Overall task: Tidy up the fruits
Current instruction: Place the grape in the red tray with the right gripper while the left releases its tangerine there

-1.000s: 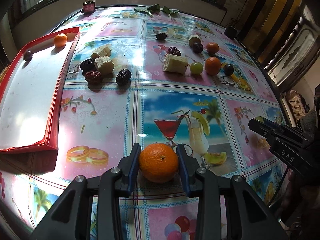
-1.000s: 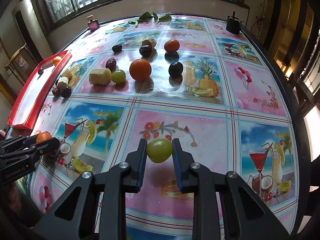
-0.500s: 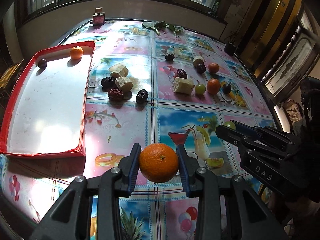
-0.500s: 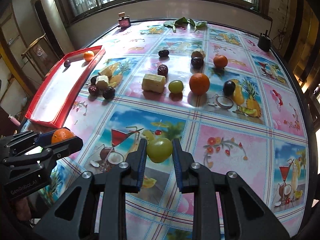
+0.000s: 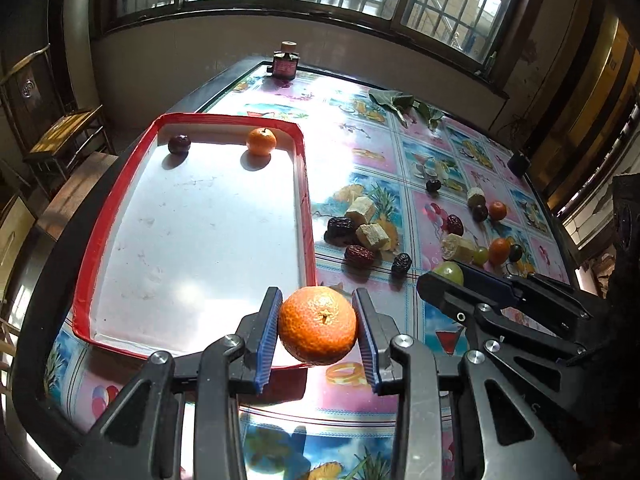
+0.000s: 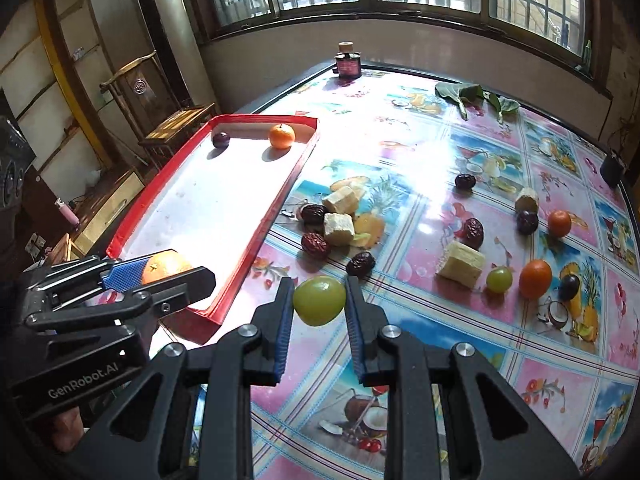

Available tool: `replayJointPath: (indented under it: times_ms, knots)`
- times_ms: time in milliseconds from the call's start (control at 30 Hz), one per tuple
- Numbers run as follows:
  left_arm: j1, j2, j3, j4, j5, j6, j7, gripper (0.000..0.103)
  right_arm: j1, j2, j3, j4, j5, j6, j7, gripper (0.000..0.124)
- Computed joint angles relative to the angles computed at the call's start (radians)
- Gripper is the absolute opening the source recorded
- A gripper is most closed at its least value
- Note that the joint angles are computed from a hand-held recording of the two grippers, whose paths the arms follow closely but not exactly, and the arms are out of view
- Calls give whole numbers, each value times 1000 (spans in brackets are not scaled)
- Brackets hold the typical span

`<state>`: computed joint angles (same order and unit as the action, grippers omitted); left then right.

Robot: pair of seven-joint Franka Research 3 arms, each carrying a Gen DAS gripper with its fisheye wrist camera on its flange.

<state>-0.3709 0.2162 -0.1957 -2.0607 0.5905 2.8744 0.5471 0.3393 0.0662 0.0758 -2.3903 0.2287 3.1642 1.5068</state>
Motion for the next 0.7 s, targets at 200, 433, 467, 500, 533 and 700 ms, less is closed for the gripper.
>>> replayJointPath:
  times_ms: [200, 433, 467, 500, 533, 700]
  knots:
    - [26, 9, 33, 27, 35, -36, -33, 36, 19, 103, 19, 153, 0, -27, -34, 27]
    - [59, 87, 63, 123, 37, -101, -15, 36, 115, 255, -71, 362, -82, -70, 19, 27]
    - [59, 104, 71, 145, 46, -114, -15, 36, 119, 283, -77, 401, -88, -84, 23, 27]
    - [61, 124, 76, 168, 47, -122, -11, 36, 114, 311, -73, 440, -87, -97, 23, 27]
    - [63, 144, 81, 190, 47, -129, -9, 36, 113, 340, -74, 479, -87, -109, 26, 27]
    - [96, 239, 76, 293, -31, -171, 74, 36, 126, 487, -102, 687, -109, -231, 74, 27]
